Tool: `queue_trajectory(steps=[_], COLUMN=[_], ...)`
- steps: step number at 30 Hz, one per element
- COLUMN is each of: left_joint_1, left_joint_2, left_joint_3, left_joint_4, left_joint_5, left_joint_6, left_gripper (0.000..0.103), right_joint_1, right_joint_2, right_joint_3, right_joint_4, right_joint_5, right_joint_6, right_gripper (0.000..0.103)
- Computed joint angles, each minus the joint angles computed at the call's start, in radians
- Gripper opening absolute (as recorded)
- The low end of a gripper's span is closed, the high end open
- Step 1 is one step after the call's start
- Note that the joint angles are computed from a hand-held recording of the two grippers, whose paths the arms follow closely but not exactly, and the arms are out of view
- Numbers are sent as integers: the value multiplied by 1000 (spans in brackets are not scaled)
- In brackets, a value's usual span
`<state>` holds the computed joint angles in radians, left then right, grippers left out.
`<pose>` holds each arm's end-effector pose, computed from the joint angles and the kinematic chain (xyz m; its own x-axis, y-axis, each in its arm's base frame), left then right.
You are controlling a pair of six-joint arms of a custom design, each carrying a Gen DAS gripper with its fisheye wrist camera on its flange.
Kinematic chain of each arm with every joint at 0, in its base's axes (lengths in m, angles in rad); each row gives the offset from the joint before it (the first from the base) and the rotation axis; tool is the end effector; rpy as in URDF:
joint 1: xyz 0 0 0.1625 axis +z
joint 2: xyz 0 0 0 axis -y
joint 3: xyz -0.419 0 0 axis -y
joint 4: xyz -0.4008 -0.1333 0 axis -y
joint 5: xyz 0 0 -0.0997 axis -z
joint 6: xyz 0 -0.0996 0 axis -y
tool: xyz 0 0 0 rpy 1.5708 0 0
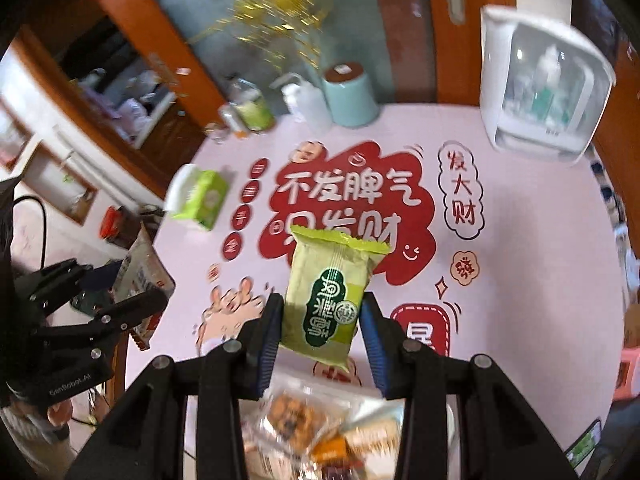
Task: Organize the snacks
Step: 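Lift both packets and carry them over the white tray, then open both tools to drop the packets into the white tray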
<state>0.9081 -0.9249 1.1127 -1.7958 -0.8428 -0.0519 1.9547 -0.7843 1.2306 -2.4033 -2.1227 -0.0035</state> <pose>-0.3031 -0.7127 0.3517 -0.6348 0.3983 -0.6621 0.5827 0.8095 -0.0716 0.3682 -0.6951 0.2444 -0.8623 -0.1388 0.4870 -0.3500 0.8584 -0.3750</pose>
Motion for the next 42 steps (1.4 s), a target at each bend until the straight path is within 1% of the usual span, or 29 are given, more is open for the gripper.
queue_trajectory(steps=[4,8,10,12,18,21,23,26,29,32,34,36,37,39,42], left_joint_1=[-66,-117,-136,-153,-183,-189,-188,-172,-159,-153,-152,-153,-150,-140,-120], left_joint_2=[-113,-211,-253,-288,-384,-415,-433,-449,-455,-454,-451,-441,-436,-425,-413], left_joint_3=[154,291,350,409,579,653,696,744,783,816,839,862,867,877,875], left_joint_4=[-42,-79,-97,-128,-219,-264,-291,-335,-369,-388,-399,-407,-408,-409,-400], left_joint_5=[-19,-46,-61,-55,-52,-50,-65,-96,-106,-97,-79,-38,-30,-26,-48], left_joint_6=[-38,-85,-110,-126,-166,-186,-206,-234,-248,-251,-255,-261,-262,-266,-274], left_gripper=[44,44,44,44,44,44,44,44,44,44,45,45,45,45,45], right_joint_1=[27,55,71,82,103,103,97,88,77,66,61,56,52,50,55], right_joint_2=[-102,-178,-212,-242,-300,-311,-318,-316,-311,-307,-293,-282,-274,-262,-242], right_joint_3=[157,300,373,440,598,647,676,700,719,739,748,753,754,753,748], right_joint_4=[-77,-166,-226,-289,-463,-519,-541,-562,-566,-571,-579,-577,-570,-559,-551], right_joint_5=[8,-24,-45,-51,-65,-77,-74,-74,-77,-76,-93,-101,-105,-116,-141], right_joint_6=[-44,-93,-116,-136,-158,-147,-134,-119,-94,-74,-63,-50,-38,-26,-27], right_gripper=[39,39,39,39,39,39,39,39,39,39,39,39,39,39,39])
